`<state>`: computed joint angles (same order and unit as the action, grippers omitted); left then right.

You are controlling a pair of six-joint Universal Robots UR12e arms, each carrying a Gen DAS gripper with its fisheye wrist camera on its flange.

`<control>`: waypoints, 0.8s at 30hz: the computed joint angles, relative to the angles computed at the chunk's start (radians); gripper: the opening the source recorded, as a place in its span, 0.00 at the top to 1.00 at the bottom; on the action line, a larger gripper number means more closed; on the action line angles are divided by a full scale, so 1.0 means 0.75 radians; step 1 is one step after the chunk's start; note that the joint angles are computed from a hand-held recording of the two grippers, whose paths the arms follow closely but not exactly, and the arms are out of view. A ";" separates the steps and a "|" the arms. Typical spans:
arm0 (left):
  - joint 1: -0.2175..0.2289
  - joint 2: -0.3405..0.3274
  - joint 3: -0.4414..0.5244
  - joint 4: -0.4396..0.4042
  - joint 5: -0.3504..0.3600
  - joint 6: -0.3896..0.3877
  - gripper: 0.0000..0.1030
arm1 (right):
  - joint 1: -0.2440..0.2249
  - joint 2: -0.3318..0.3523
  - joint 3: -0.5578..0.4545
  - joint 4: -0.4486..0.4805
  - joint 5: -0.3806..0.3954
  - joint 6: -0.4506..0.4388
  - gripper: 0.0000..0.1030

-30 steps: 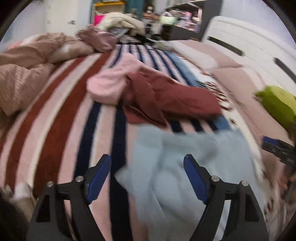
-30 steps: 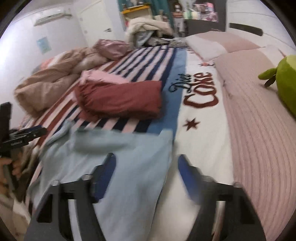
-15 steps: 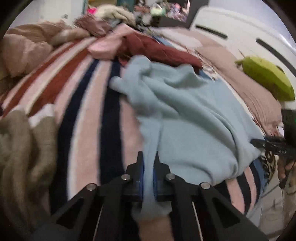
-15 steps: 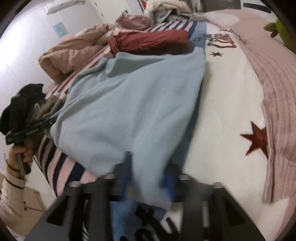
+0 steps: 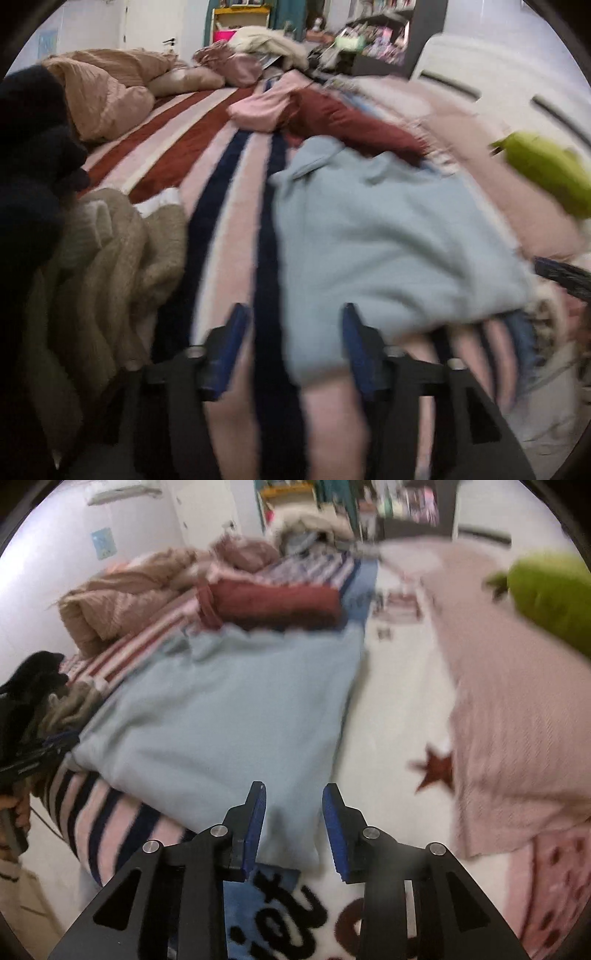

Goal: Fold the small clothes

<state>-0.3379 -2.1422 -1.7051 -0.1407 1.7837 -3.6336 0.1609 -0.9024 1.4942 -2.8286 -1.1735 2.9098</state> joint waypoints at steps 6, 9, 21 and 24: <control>0.006 -0.009 -0.037 0.194 -0.297 -0.090 0.30 | 0.004 -0.018 -0.001 -0.031 0.281 -0.074 0.86; 0.012 -0.070 -0.004 0.248 -0.421 -0.172 0.27 | 0.035 0.009 -0.031 0.014 0.344 -0.120 0.95; 0.042 -0.210 0.125 0.392 -0.333 -0.463 0.19 | 0.103 0.097 -0.111 0.250 0.282 -0.188 0.95; 0.042 -0.228 0.176 0.339 -0.328 -0.436 0.55 | 0.106 0.089 -0.093 0.221 0.261 -0.180 0.95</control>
<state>-0.3061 -2.3132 -1.5731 0.1137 1.5380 -3.9607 0.2406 -0.8356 1.4244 -2.6629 -0.9778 2.7746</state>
